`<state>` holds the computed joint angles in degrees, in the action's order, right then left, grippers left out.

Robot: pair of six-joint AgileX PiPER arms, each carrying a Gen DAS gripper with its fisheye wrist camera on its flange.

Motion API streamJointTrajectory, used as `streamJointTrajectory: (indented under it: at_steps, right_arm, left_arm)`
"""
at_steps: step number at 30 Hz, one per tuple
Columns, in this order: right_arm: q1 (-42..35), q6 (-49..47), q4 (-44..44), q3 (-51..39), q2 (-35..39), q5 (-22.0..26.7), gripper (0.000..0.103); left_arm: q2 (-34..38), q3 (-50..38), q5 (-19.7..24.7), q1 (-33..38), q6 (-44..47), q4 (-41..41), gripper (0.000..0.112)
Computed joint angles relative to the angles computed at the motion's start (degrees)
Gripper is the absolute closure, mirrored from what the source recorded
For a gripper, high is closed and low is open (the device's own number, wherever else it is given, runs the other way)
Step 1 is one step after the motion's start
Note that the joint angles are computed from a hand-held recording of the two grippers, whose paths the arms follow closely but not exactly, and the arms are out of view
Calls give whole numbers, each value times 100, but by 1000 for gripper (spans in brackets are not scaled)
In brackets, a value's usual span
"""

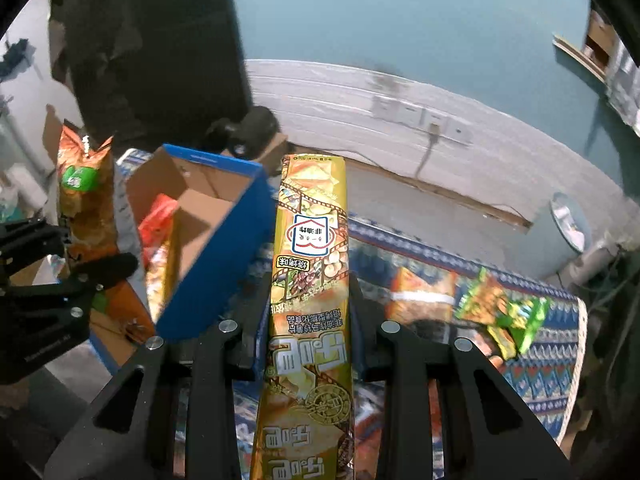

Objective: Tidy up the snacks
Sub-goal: 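Carry the puffed snack bag and wafer bar into the box and release both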

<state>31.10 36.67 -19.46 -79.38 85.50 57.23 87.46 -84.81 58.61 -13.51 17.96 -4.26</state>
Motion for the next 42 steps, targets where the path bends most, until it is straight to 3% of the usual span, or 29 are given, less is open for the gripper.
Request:
streamJointTrajectory:
  at_steps: [13,31,33,36,38,42]
  right_arm:
    - [222,-422,598,-1757,1566,93,73]
    - [189,-990,1654,-4491,3700,991,72]
    - [149,-1010,1753,-4706,3821,1112,69]
    - [144,-971,1741,-4708,3765,1154,63]
    - [141,-951,1709,-4518,3629,1085,52]
    - [79,-895,1628,-3839,3164,902,42]
  left_arm:
    - [464,-395,5,873,196,20,78]
    - [1201,-775,121,1262,-238,554,77]
    - [1210,-816,160,1226,-264,612,72]
    - [1164,-767,52,1180,-340,763,51]
    - [1147,-757,20,1137,-386,862,50]
    - [1135,-771,75,1113,-349,818,48]
